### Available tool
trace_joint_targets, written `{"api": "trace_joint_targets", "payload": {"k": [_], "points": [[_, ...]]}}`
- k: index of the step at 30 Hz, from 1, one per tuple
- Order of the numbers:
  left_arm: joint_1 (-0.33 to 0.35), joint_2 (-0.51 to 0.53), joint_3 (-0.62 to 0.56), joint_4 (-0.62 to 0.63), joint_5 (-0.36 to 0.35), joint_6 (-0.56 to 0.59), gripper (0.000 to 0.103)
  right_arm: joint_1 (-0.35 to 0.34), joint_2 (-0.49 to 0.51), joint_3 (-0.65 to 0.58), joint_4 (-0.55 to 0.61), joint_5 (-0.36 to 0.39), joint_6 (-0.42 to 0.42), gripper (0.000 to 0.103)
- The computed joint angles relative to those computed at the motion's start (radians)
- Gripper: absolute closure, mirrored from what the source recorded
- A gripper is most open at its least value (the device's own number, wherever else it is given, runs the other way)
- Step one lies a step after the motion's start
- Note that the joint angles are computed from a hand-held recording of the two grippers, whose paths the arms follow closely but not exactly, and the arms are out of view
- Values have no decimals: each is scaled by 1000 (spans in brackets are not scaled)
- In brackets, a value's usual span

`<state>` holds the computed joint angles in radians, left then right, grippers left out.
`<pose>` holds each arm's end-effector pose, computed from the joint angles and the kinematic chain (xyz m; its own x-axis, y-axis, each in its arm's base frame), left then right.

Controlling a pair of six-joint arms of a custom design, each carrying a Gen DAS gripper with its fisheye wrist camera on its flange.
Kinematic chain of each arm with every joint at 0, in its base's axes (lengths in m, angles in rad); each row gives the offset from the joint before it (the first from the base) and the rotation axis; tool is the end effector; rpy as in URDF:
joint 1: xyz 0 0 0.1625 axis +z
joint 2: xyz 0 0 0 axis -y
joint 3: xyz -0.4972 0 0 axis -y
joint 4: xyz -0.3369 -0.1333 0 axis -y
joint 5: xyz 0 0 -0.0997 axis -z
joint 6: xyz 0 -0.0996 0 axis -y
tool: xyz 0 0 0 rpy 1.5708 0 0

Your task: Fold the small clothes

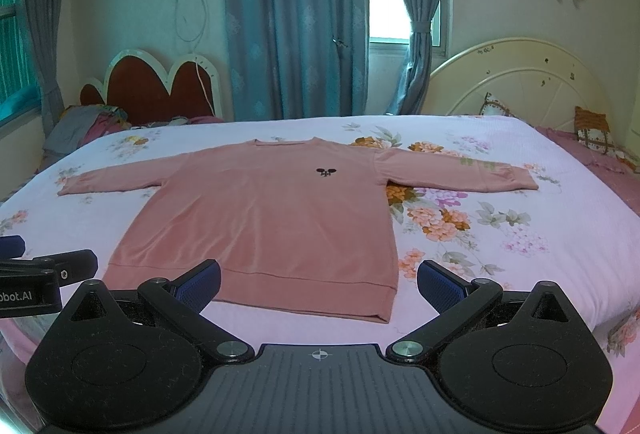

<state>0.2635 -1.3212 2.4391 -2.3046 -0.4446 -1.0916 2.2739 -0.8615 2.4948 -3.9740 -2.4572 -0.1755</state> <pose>-0.2765 -0.3058 0.2643 -0.6954 0.0178 -0.7184 0.6031 0.5580 -0.5700 0.3132 -0.2827 0.2277 -0.7372 -0.0930 0.6693 -0.6022 0.5397 -0.5882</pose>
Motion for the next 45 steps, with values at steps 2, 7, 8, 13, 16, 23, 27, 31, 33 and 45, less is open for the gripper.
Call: {"api": "trace_joint_targets", "payload": {"k": [2, 7, 8, 13, 16, 23, 27, 31, 33, 45], "points": [[0, 0, 0, -2, 1, 1, 0, 0, -3, 0, 4, 0, 2, 0], [0, 1, -1, 0, -1, -1, 0, 1, 3, -1, -1, 1, -2, 0], [0, 3, 0, 1, 2, -4, 0, 5, 6, -2, -1, -1, -1, 0], [-1, 0, 6, 15, 2, -22, 0, 5, 10, -5, -4, -3, -4, 0], [-3, 0, 9, 18, 6, -22, 0, 7, 12, -6, -3, -5, -2, 0], [1, 8, 12, 8, 17, -14, 0, 12, 16, -12, 11, -11, 10, 0], [8, 17, 15, -23, 16, 2, 0, 9, 19, -11, 10, -12, 13, 0], [26, 33, 30, -129, 1, 50, 0, 0, 16, -19, 21, -9, 19, 0], [40, 41, 31, -175, -10, 81, 0, -5, 19, -27, 18, -10, 12, 0], [177, 140, 4, -593, -41, 437, 0, -57, 51, -138, 32, -7, -40, 0]]}}
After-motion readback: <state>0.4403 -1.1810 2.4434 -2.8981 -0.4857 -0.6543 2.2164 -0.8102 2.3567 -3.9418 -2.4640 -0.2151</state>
